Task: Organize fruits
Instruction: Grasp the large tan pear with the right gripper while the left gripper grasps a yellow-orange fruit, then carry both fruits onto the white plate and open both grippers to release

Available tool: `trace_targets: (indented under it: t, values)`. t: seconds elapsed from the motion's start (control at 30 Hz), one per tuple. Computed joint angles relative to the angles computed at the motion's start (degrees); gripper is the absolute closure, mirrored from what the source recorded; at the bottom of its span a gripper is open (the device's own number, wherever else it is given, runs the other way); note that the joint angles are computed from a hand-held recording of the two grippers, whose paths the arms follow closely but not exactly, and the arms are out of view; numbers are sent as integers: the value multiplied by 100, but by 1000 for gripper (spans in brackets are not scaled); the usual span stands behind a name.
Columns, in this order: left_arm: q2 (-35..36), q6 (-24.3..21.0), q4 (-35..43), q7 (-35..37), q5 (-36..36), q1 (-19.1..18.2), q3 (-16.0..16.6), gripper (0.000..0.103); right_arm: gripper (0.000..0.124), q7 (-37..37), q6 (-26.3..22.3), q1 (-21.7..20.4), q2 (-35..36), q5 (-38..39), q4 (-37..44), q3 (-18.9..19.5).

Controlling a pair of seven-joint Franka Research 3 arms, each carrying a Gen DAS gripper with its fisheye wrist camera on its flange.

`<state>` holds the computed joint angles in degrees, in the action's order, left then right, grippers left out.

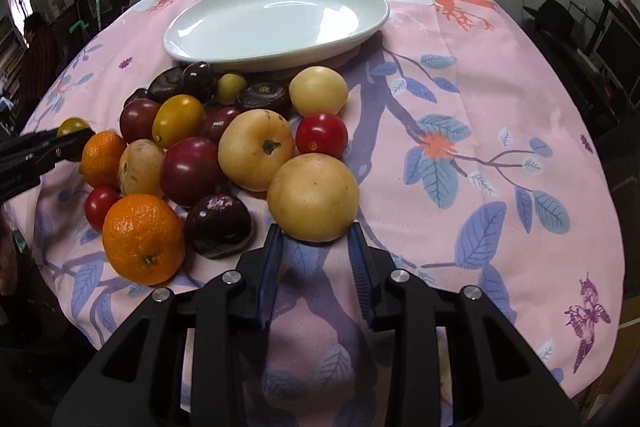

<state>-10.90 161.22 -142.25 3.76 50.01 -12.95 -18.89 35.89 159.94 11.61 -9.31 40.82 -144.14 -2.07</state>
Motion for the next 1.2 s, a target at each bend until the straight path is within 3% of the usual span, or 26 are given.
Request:
trace_targets:
  t: [0.1,0.2,0.3,0.5,0.63,0.7,0.83,0.97,1.07,1.2]
  values:
    - [7,-15,18,27,-5,-15,-5,59,79,-255,-173,33,189,408,246,-81]
    - [-3,12,-7,6,10,-9,2,59,71,-412,150,47,345,423,324,59]
    - [-31,23,-42,-4,-31,-2,15,59,78,-196,329,8,434,240,367,138]
    - [-175,-29,-92,-24,4,48,-10,59,78,12,563,67,-45,-195,-72,161]
    - [-228,-59,-69,138,-111,52,12,59,78,-242,410,257,-342,-71,-146,5]
    - [-248,-126,18,345,-191,42,31,59,78,-259,80,276,-284,-139,55,-37]
    - [-38,-216,448,1198,-725,13,252,59,78,-483,-457,297,135,-14,850,-35]
    - [771,-567,1584,2393,-1389,71,509,59,78,-526,-913,194,943,134,2105,140]
    - [1724,-953,2783,2934,-1755,134,671,59,78,80,-1031,123,1818,-323,3242,337]
    - [2991,-1205,4246,3893,-2774,245,750,59,78,1081,-1317,184,3127,-1377,4870,394]
